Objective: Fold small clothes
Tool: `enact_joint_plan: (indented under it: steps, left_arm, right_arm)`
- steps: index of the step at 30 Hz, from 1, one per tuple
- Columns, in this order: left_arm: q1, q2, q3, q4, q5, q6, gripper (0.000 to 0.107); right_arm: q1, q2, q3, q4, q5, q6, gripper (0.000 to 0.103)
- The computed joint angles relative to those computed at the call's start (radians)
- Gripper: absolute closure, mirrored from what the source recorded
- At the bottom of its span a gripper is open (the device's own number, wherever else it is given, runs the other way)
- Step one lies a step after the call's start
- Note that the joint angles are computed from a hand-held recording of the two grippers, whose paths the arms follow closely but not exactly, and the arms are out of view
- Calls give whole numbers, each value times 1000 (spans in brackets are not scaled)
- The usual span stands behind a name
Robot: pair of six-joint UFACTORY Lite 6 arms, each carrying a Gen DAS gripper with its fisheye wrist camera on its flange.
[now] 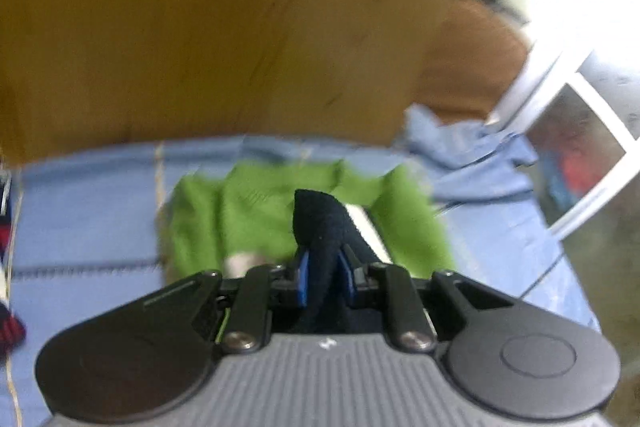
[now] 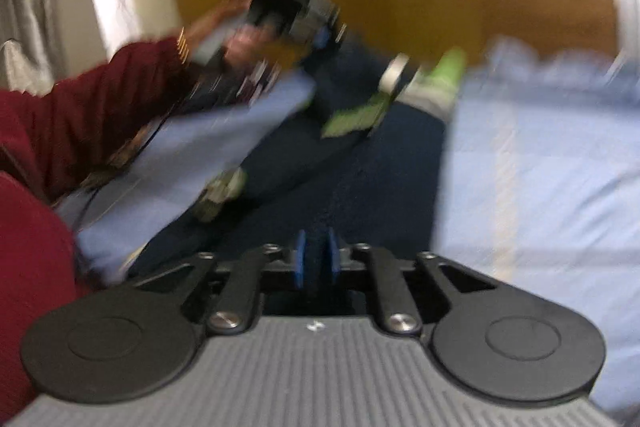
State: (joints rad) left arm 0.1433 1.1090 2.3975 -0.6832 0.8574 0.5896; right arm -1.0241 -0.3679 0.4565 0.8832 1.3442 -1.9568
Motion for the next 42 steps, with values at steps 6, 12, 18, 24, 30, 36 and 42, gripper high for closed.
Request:
enact_joint_plan:
  steps: [6, 12, 18, 24, 30, 36, 42]
  left_arm:
    - [9, 28, -71, -8, -58, 10, 82]
    - [28, -30, -145, -62, -58, 50, 67]
    - [28, -143, -296, -106, -110, 120, 53]
    - [53, -227, -412, -137, -135, 161, 48]
    - [84, -262, -457, -164, -131, 201, 42]
    - [82, -243, -433, -244, -95, 234, 36]
    - [-1, -256, -493, -271, -118, 283, 32]
  right_arm:
    - [10, 115, 69, -33, 6, 48, 69]
    - [67, 140, 140, 31, -44, 136, 68]
    - [410, 256, 243, 345, -201, 142, 62]
    - [740, 673, 568, 611, -486, 127, 50]
    - [760, 820, 736, 496, -450, 322, 95]
    - [413, 631, 561, 420, -15, 396, 95]
    - [33, 526, 374, 221, 147, 311, 95]
